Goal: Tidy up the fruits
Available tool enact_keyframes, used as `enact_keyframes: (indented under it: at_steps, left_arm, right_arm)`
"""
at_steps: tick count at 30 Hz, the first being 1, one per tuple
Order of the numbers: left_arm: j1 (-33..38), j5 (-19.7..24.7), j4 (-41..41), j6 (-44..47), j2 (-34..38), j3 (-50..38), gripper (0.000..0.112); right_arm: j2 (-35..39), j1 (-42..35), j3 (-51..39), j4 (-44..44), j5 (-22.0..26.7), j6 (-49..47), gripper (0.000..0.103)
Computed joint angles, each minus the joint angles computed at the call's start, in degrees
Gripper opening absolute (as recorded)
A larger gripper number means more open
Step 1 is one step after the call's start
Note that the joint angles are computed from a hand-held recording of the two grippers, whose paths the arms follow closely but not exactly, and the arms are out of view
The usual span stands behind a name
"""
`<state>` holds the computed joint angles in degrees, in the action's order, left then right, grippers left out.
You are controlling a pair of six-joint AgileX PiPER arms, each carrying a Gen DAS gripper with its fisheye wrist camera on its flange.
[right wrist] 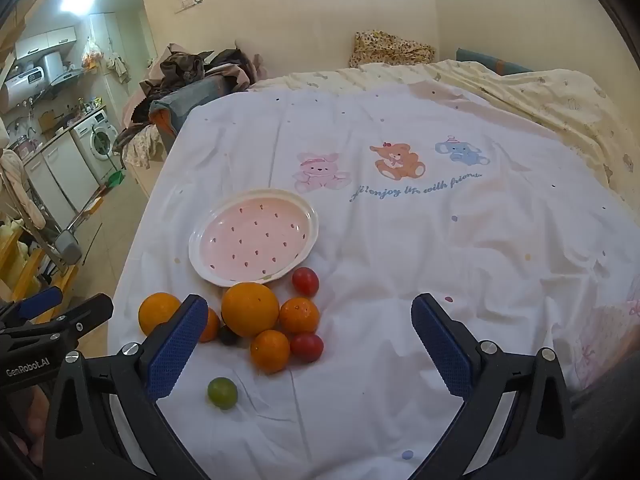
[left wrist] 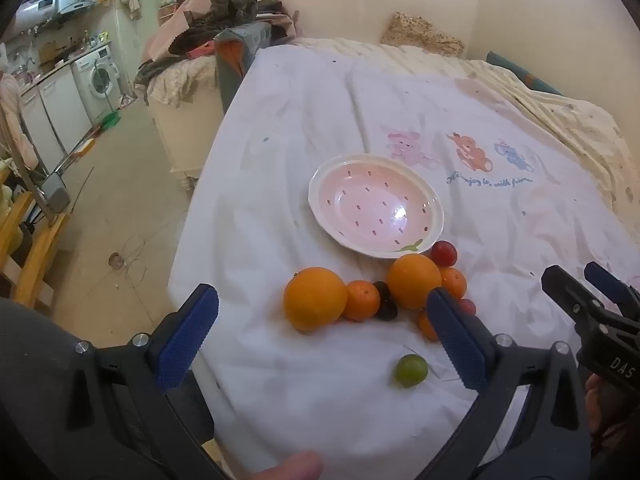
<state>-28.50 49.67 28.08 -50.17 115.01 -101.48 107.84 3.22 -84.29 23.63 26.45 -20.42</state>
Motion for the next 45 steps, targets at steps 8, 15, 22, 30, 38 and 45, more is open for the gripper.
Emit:
enact_keyframes:
  at_steps: [8, 15, 22, 30, 38, 45]
  left_arm:
    - [0.0, 0.0, 0.2, -0.1, 0.0, 0.0, 0.103]
    - [0.0, 0.1, 0.1, -0.1, 0.1, -0.1, 0.103]
    - [0.4, -1.6, 0.4, -0.4, -1.2, 2.6, 0.103]
    - [0.2, -0.6, 0.6, -0.6, -1.2, 2.0, 0.103]
    - [-0.3, 1.0, 0.6, -0.8, -0.4, 0.2, 0.103]
    - [0.0, 1.2, 0.2, -0.6, -0.5, 0.1, 0.103]
  right_arm:
    - [0.1, 0.0, -0.4, -0.6, 0.7, 0.6, 0.103]
    - [0.3, -0.1, -0.5, -0.6, 0.5, 0.5, 0.103]
    - [0.0, 0.0, -0.2, -0.7, 0.5, 0.5, 0.103]
    - [-0.4, -0.1, 0.2, -0.5, 0.4, 0.2, 0.103]
    - [-0.3, -0.1, 0.4, -0.2, 0.1, 0.1, 0.103]
    - [-0.2, -0.2, -1.1, -1.6, 1.5, 1.3, 0.103]
